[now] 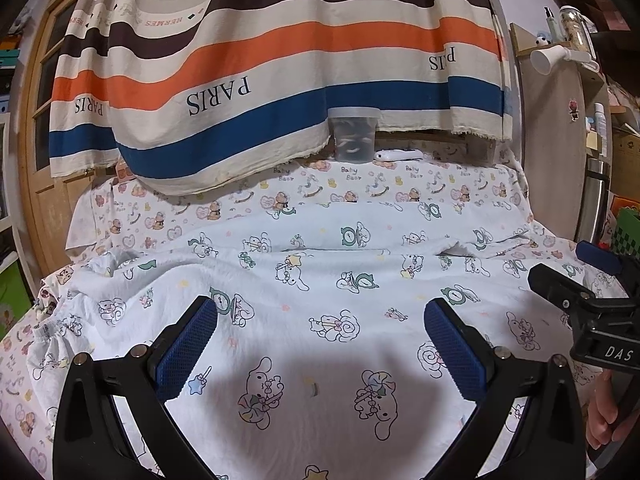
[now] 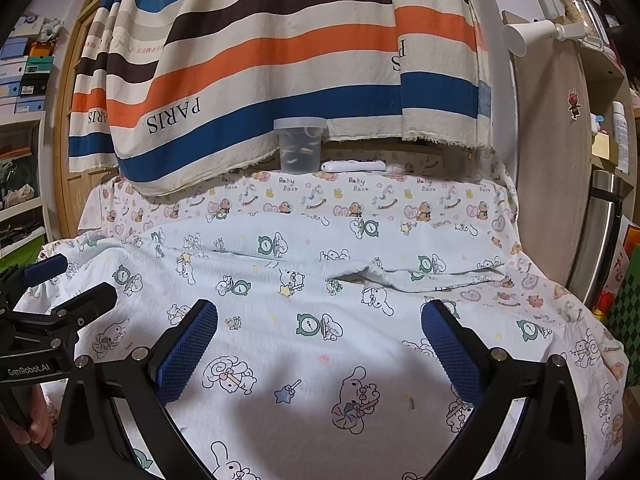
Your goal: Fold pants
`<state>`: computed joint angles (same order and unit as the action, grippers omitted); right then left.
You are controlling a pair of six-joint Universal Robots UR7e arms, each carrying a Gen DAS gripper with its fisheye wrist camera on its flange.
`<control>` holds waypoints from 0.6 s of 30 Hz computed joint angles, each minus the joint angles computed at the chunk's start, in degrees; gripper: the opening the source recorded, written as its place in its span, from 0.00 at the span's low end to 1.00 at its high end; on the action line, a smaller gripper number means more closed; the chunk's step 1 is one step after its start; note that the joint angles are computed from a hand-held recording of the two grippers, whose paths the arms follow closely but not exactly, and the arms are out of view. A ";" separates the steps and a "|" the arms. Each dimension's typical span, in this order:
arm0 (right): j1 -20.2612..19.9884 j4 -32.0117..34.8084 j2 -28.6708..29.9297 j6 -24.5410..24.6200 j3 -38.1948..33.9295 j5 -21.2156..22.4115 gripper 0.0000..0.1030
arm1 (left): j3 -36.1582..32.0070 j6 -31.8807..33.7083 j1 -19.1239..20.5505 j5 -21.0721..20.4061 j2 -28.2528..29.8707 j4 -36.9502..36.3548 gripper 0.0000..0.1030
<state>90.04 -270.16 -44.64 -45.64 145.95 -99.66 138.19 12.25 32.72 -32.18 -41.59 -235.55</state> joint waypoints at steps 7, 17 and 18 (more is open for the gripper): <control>0.06 0.15 -0.17 0.01 0.01 -0.10 1.00 | -0.13 0.22 -0.13 0.47 0.07 -0.91 1.00; -0.37 -0.69 -0.21 -0.02 0.49 0.80 1.00 | -0.32 -0.50 0.05 1.03 -0.17 -0.08 1.00; -0.41 -0.67 -0.18 -0.06 0.48 0.85 1.00 | -0.34 -0.32 -0.02 1.25 0.02 -0.64 1.00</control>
